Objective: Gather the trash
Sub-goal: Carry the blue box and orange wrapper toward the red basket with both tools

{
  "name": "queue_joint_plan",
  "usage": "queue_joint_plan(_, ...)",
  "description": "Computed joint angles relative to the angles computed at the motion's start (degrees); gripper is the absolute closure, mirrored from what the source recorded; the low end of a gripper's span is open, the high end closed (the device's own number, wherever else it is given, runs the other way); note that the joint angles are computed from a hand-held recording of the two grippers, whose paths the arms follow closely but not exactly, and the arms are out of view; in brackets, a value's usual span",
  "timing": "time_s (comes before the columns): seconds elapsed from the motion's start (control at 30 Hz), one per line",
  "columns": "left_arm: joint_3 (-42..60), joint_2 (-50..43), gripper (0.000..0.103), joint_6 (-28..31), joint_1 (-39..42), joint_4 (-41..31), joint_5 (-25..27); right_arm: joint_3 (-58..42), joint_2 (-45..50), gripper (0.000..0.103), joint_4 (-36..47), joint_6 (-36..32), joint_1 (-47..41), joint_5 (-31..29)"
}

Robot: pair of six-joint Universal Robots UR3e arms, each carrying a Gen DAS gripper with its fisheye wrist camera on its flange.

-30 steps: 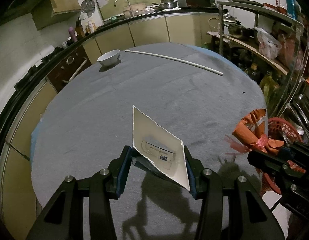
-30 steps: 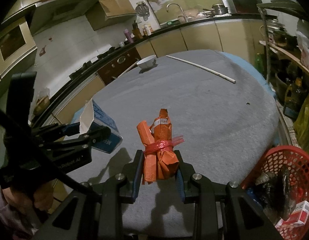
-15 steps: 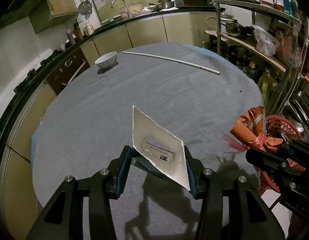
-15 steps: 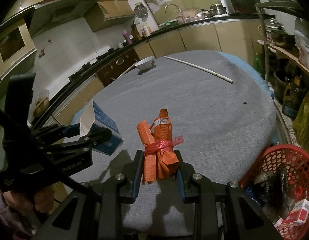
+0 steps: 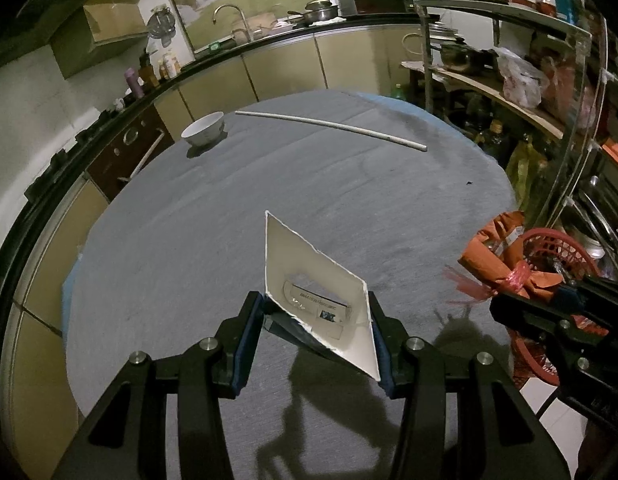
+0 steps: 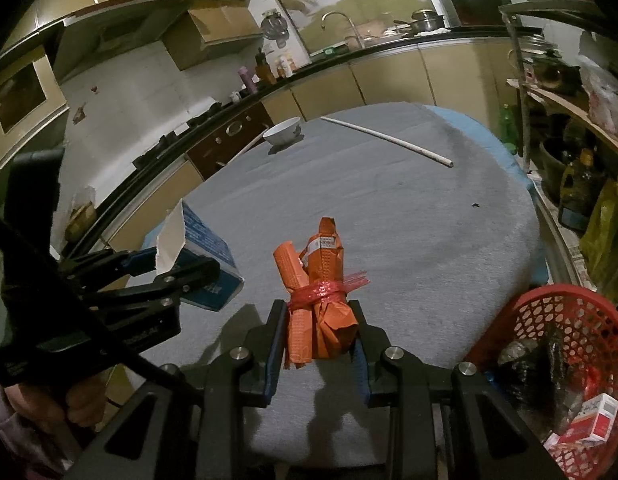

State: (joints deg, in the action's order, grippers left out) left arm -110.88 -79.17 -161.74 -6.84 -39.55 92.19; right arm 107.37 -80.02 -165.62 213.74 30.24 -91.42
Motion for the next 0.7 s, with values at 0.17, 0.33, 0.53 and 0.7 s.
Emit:
queue_joint_plan(0.17, 0.67, -0.44, 0.052, 0.06, -0.62, -0.18, 0.25, -0.31, -0.12, 0.072, 0.56, 0.81, 0.53, -0.76)
queue_joint_plan(0.33, 1.10, -0.74, 0.052, 0.30, -1.24, -0.12, 0.36, -0.82, -0.02, 0.072, 0.92, 1.53, 0.99, -1.47)
queue_joint_plan(0.53, 1.57, -1.10, 0.052, 0.53, -1.56, -0.12, 0.12, -0.89, -0.08, 0.072, 0.90, 2.53, 1.52, -2.37)
queue_joint_plan(0.7, 1.96, -1.42, 0.052, 0.24, -2.44, -0.17, 0.45, -0.68, -0.29, 0.072, 0.90, 3.50, 2.28, -3.44)
